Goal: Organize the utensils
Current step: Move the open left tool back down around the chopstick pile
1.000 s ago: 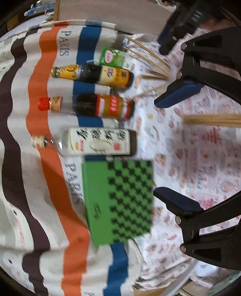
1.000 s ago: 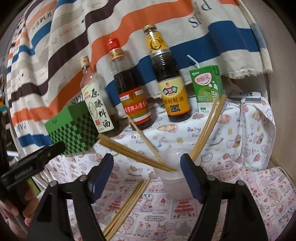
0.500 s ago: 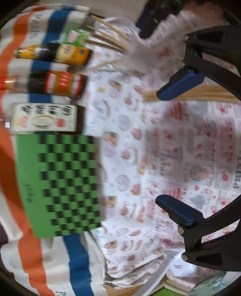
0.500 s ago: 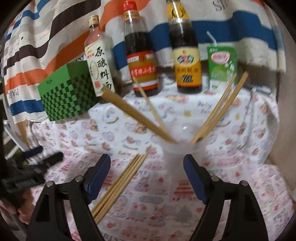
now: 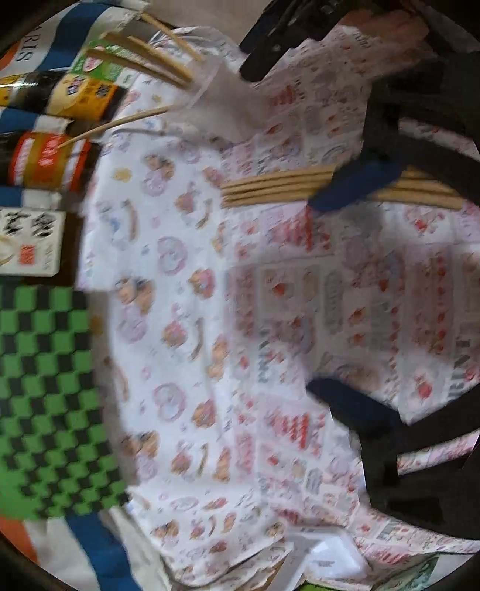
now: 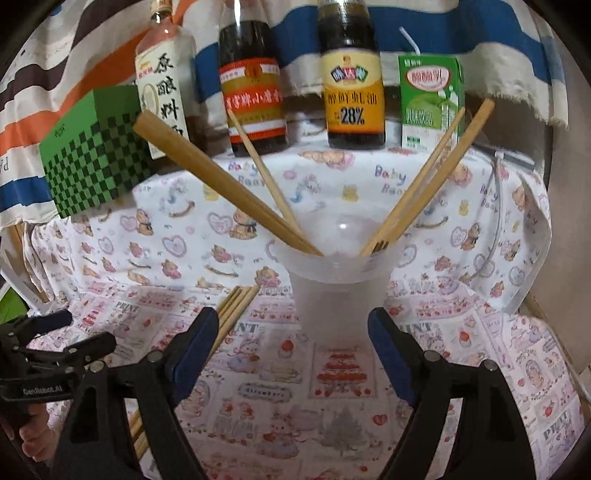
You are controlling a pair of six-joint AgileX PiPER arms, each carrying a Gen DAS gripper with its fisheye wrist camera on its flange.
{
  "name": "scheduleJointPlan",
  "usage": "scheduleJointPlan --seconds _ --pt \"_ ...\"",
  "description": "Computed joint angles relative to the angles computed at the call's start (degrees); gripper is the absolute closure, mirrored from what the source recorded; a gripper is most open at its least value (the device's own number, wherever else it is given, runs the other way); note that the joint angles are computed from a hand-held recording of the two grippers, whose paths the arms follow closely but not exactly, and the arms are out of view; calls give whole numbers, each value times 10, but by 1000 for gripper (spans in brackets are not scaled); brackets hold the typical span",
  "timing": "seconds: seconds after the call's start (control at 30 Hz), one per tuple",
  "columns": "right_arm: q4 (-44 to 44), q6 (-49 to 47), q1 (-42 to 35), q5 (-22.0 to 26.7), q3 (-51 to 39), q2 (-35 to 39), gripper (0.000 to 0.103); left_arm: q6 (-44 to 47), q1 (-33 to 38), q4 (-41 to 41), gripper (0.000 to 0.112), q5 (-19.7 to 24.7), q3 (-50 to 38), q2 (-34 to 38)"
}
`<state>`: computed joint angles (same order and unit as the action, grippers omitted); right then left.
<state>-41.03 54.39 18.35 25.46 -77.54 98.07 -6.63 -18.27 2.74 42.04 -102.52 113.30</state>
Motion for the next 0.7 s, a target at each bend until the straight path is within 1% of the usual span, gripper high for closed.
scheduleJointPlan --seconds 0.03,0.1,0.17,0.23,0.3,0.37,0.43,0.57,0.7 --pt "10 -8 -2 0 -2 1 22 23 2 -29 47 8 -4 1" --pt "19 -13 -4 -1 -2 0 22 62 6 -78 63 29 -12 6" --pt "19 -15 -5 -1 -1 -1 22 77 0 -90 68 44 -16 8" --pt "19 -18 -5 -2 -1 -2 22 78 -10 -84 72 56 -18 10" --pt "26 -23 -6 -2 -2 -1 22 79 -17 -82 85 74 -26 16" --pt "45 -40 -8 2 -8 4 22 91 -19 -96 91 99 -41 28" --pt "65 -57 -10 4 -12 7 22 107 -17 -115 92 117 -54 39" --pt "57 -48 -9 1 -9 6 22 120 -18 -130 96 132 -65 47" --pt "59 -55 -4 8 -14 13 22 132 -19 -142 96 141 -65 45"
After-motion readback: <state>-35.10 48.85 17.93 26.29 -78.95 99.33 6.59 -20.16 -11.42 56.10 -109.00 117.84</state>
